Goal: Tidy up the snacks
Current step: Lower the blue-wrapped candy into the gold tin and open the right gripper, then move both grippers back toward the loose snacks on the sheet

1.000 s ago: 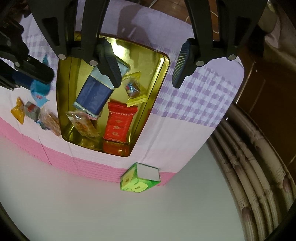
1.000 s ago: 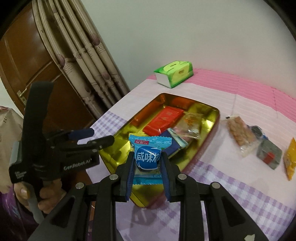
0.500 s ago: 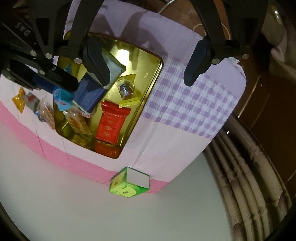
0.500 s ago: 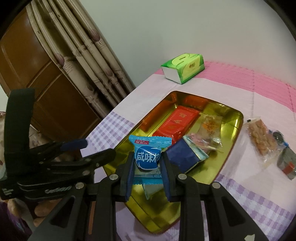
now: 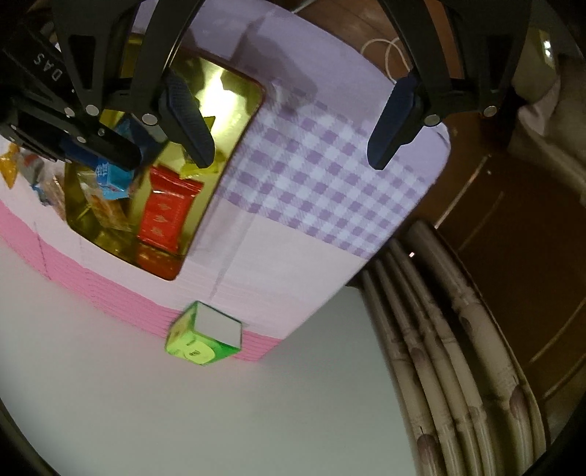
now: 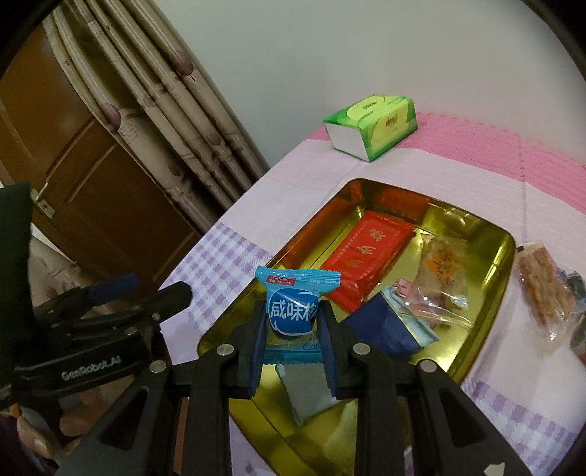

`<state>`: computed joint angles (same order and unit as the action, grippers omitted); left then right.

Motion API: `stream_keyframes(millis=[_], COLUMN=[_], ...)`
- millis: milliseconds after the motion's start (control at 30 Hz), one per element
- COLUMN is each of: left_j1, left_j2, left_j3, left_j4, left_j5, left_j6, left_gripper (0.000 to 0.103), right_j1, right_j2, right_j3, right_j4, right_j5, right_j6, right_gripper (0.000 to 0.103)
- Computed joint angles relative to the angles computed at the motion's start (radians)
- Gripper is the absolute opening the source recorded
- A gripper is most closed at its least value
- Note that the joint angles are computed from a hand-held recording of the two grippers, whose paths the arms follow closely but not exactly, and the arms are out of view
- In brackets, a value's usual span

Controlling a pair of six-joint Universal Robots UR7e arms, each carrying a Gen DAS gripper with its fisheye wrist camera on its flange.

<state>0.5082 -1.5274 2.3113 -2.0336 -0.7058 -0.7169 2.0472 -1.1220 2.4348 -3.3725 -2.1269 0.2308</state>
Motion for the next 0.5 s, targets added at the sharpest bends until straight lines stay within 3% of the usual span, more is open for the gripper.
stream_keyframes(millis=[100, 333, 500], left_j1=[-0.012, -0.011, -0.016], left_j2=[0.003, 0.001, 0.0], left_j3=[0.011, 0.024, 0.034], left_j4=[-0.007, -0.056, -0.078], left_j5=[0.034, 0.039, 0.056], left_j6=[0.003, 0.037, 0.041], left_gripper=[0.086, 0.086, 0.086], right_j1=[-0.015, -0.027, -0.017], right_j2=[0.014, 0.049, 0.045], right_j3=[-0.01, -0.037, -0.017], right_j4=[0.004, 0.012, -0.05], right_j5=[0.012, 0.014, 0.018], right_j6=[0.008, 0.014, 0.016], right_gripper=[0.026, 0.026, 0.028])
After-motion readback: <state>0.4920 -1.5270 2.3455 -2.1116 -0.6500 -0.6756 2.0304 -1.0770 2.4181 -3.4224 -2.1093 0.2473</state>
